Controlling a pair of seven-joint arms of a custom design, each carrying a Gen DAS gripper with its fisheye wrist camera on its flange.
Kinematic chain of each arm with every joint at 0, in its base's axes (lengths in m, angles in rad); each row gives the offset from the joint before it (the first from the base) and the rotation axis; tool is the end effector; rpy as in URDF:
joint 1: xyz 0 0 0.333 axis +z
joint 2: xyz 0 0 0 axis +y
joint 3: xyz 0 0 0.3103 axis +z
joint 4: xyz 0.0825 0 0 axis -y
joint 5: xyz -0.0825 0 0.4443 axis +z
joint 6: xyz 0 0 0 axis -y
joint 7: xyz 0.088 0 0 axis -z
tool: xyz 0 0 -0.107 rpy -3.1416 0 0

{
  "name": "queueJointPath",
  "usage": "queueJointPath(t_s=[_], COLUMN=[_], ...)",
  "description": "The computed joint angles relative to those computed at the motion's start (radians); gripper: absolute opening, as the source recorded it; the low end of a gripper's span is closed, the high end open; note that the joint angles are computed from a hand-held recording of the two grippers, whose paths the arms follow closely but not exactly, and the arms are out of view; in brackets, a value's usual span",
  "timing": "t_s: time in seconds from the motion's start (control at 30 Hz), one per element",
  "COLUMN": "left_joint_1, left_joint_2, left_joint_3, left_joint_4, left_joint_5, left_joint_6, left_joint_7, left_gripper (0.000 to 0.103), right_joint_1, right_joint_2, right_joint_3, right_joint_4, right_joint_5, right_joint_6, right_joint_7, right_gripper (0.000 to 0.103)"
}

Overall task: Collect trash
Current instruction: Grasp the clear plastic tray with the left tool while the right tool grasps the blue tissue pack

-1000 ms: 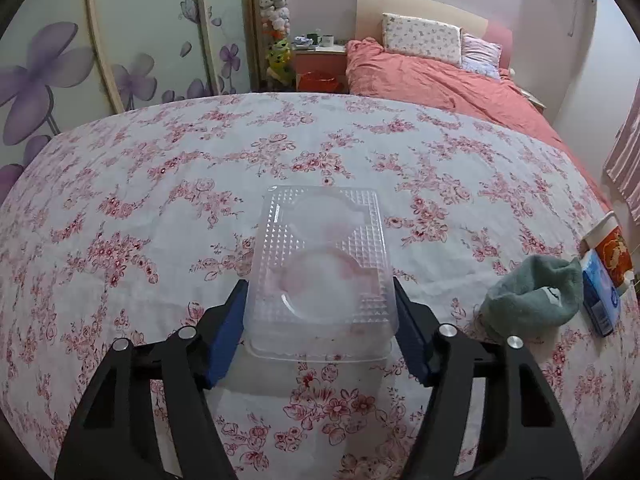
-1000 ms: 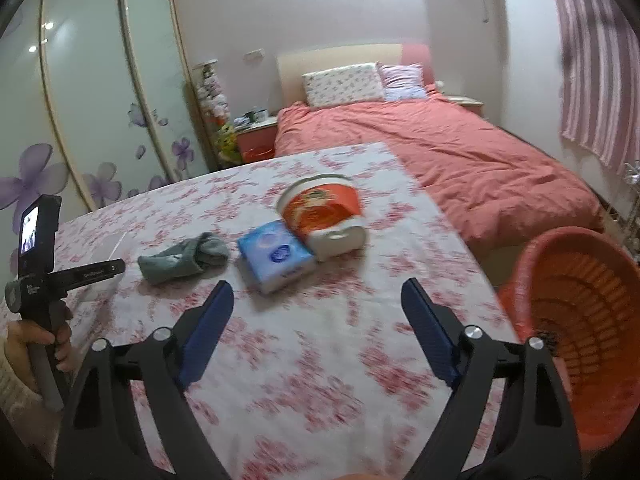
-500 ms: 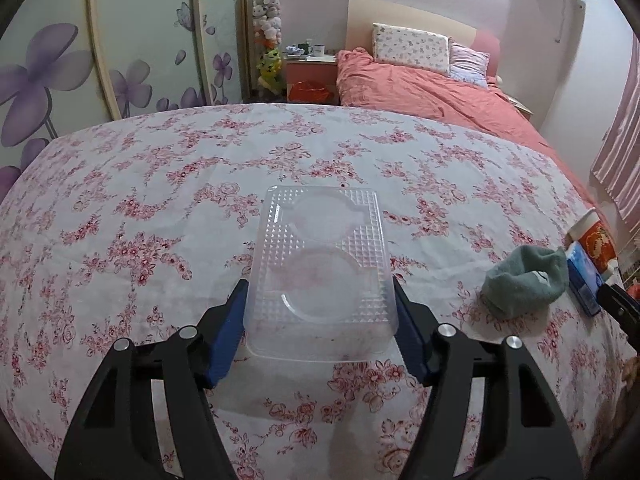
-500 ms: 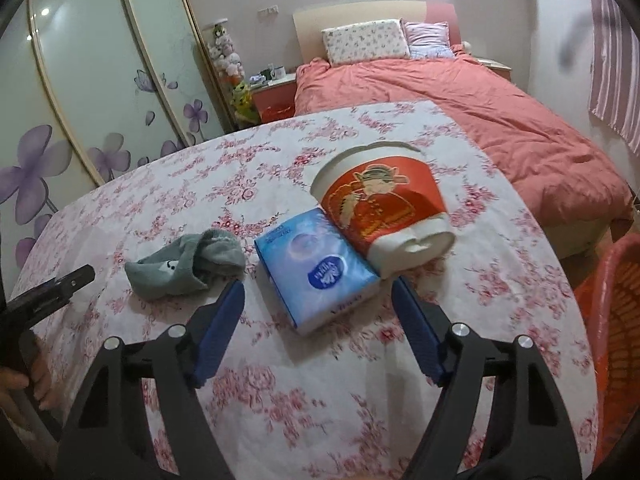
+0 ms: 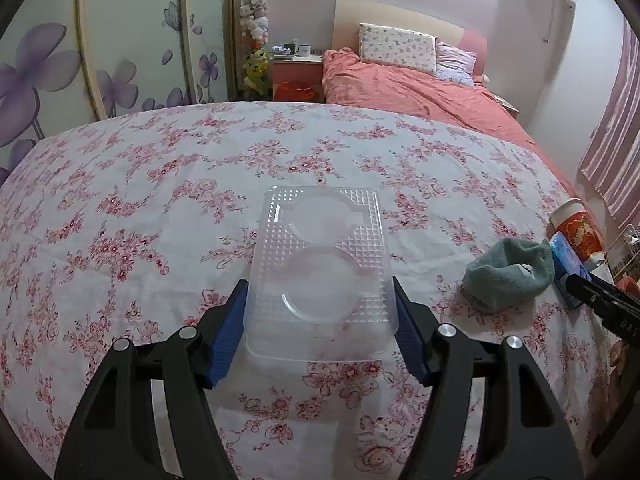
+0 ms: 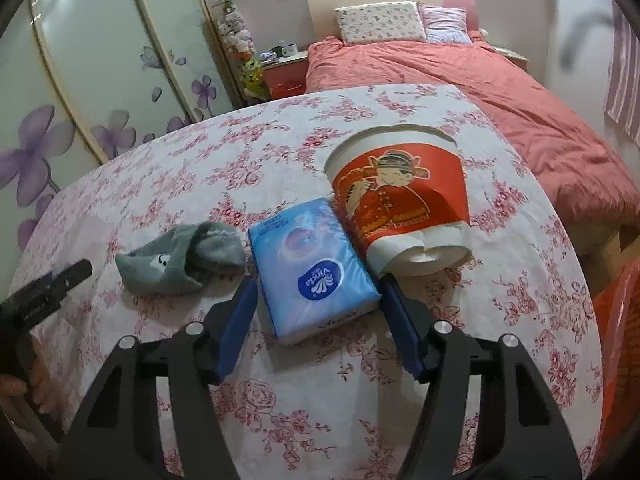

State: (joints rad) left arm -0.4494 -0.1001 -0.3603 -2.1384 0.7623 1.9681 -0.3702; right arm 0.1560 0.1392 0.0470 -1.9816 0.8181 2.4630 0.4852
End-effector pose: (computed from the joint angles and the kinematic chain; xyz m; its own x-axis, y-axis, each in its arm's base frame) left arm 0.4264 -0.3862 0.4243 0.6970 -0.7143 0.0626 -0.5068 -0.5525 -0.6618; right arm 0.6519 0.1325 0.3954 0.6955 -0.6945 -0.1844 -0.6345 -0.4731 -0.6113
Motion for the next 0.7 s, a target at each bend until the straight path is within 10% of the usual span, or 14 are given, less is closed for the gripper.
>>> queueJointPath(t_s=[0.7], left_joint_1=[-0.003], left_joint_2=[0.035], left_joint_3=[0.003], left_joint_4=[0.031], left_joint_5=[0.035], left_joint_6=[0.03], left_joint_7=[-0.001], left_gripper=[0.067], right_joint_1=[0.033], right_joint_2=[-0.019], right_joint_3=[0.007], right_joint_4=[-0.029], right_joint_5=[-0.045], right_joint_6=[0.054], right_joint_7=[0.021], right_gripper=[0.066])
